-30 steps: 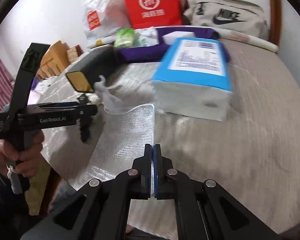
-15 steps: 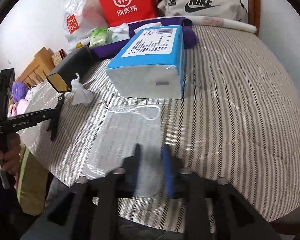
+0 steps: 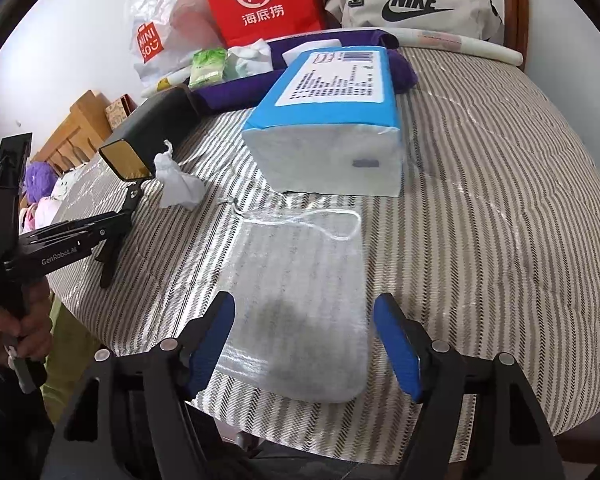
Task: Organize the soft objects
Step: 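Grasp the black strap with the left gripper while the right gripper lifts the mesh bag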
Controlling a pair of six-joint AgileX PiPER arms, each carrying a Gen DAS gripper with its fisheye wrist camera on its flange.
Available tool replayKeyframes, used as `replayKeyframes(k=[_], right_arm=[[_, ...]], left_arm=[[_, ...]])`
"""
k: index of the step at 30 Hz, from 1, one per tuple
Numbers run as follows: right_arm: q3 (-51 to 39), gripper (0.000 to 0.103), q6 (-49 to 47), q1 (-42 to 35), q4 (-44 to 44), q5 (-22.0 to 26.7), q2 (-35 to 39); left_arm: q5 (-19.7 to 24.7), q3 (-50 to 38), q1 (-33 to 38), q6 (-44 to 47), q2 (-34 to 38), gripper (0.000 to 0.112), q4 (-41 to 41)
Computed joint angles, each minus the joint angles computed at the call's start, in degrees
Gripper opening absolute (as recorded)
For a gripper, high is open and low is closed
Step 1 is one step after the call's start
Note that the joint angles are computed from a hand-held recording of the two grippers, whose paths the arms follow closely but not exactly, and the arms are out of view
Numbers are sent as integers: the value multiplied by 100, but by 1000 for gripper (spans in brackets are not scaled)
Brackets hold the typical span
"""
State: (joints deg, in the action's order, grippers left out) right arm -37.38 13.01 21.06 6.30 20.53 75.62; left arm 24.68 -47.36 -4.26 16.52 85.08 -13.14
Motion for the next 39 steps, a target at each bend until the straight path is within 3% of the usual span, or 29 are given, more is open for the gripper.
replayKeyframes(k=[5,8,14,17,20,21,22,25,39], right_arm=[[-187,83,1174,381,-950,61,190],[-342,89,2188,687,-1864,151,373],[-583,86,4392,1348,-4004,624,761],[-459,76,5220,1543,-4847,619,767],[-370,47,5574,1580,-5190,645,680],[-350,31,5682,1587,-5292,687,648],[-329,18,5649,1559,-5298,675,617],[-335,7,5250,1463,-5041,624,562],[-377,5,2822,1131,-2927,586,-455]], left_arm=[[519,-107,651,1532,-15,22,-1594],[655,-76,799,1837,-142,22,-1810],[905,-86,1026,2298,-146,22,-2227],[955,-61,1095,2425,-150,23,-2353],[1003,-34,1190,2557,-175,23,-2501],[1048,-39,1228,2621,-172,22,-2559],[1069,-36,1262,2676,-182,22,-2616],[1062,-13,1275,2751,-225,22,-2643],[1586,-305,1567,2817,-461,22,-2754]])
